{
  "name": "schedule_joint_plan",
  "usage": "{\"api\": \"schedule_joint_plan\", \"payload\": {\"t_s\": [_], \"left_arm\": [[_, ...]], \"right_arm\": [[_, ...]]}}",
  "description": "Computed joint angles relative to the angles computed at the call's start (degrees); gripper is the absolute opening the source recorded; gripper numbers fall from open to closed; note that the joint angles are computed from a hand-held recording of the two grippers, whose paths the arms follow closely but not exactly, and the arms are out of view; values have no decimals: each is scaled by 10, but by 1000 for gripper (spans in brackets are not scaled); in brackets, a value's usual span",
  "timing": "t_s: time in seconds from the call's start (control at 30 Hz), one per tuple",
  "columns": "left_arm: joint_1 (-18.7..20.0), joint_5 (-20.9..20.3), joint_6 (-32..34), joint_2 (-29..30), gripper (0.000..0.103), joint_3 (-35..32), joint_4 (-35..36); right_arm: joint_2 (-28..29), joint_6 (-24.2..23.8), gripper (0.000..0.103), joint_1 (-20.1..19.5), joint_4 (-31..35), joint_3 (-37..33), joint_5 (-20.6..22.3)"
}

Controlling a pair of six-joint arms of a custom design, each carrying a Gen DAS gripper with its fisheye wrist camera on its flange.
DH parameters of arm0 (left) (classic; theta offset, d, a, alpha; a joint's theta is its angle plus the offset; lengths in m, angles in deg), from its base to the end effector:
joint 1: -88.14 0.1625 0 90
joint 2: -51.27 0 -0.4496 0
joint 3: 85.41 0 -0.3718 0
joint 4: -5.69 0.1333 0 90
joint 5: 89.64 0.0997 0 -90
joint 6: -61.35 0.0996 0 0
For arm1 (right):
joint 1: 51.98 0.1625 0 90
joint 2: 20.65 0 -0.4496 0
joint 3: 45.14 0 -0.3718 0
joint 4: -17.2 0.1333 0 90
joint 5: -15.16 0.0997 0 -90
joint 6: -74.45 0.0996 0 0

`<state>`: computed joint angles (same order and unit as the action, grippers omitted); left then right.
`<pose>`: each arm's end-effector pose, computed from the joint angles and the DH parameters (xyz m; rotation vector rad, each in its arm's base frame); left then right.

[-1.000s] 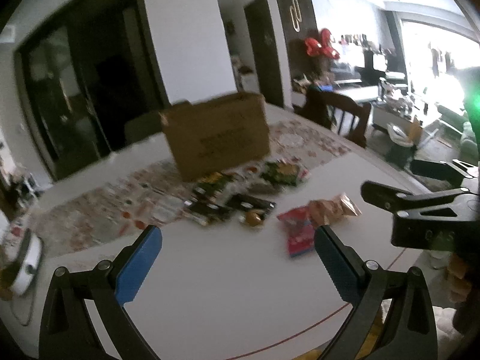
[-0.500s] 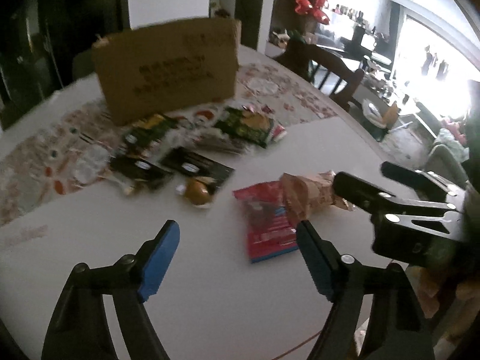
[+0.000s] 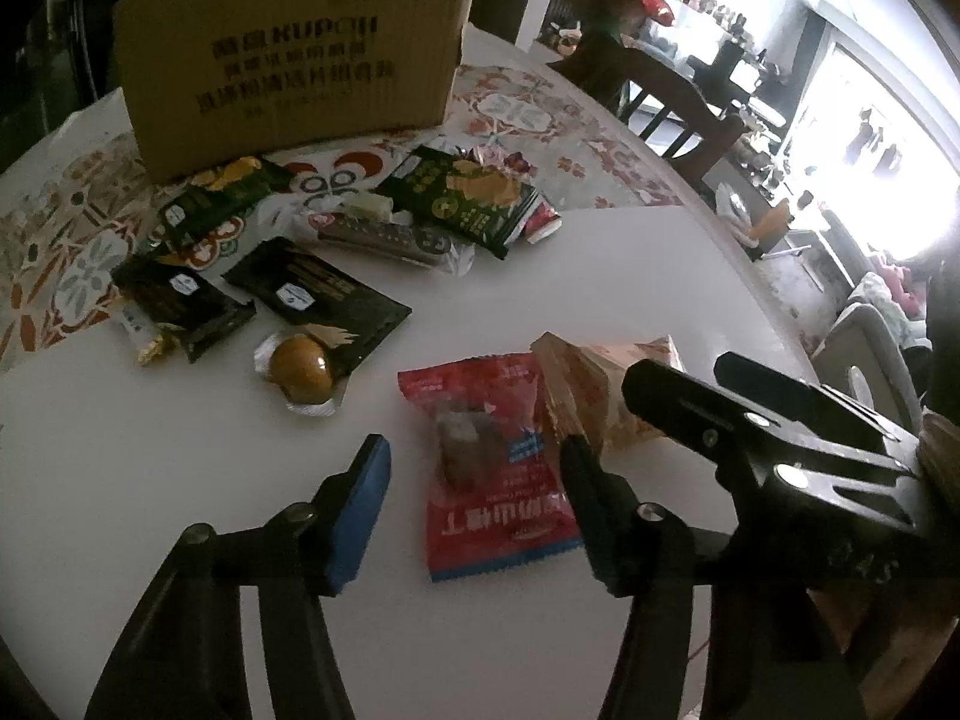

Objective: Organize snacks
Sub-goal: 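Reach the left tool to the red packet while the right tool reaches the beige bag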

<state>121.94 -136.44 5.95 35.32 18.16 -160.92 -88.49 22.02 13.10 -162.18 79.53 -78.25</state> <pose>-0.3298 -0.4632 -0.1757 0.1120 2.4811 -0.6783 -0.0996 -0.5167 0.2375 0.6160 -2.6145 0.5622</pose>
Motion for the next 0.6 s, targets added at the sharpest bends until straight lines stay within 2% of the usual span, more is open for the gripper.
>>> {"api": "schedule_joint_plan", "payload": {"t_s": [0.17, 0.47, 0.6], "left_arm": [[10, -7, 0, 6, 50, -7, 0], [4, 14, 11, 11, 43, -11, 10], [3, 15, 23, 13, 38, -8, -4]], "right_arm": [[8, 10, 78, 1, 32, -14, -7], [13, 7, 69, -1, 42, -18, -10], [14, -3, 57, -3, 39, -16, -7]]}}
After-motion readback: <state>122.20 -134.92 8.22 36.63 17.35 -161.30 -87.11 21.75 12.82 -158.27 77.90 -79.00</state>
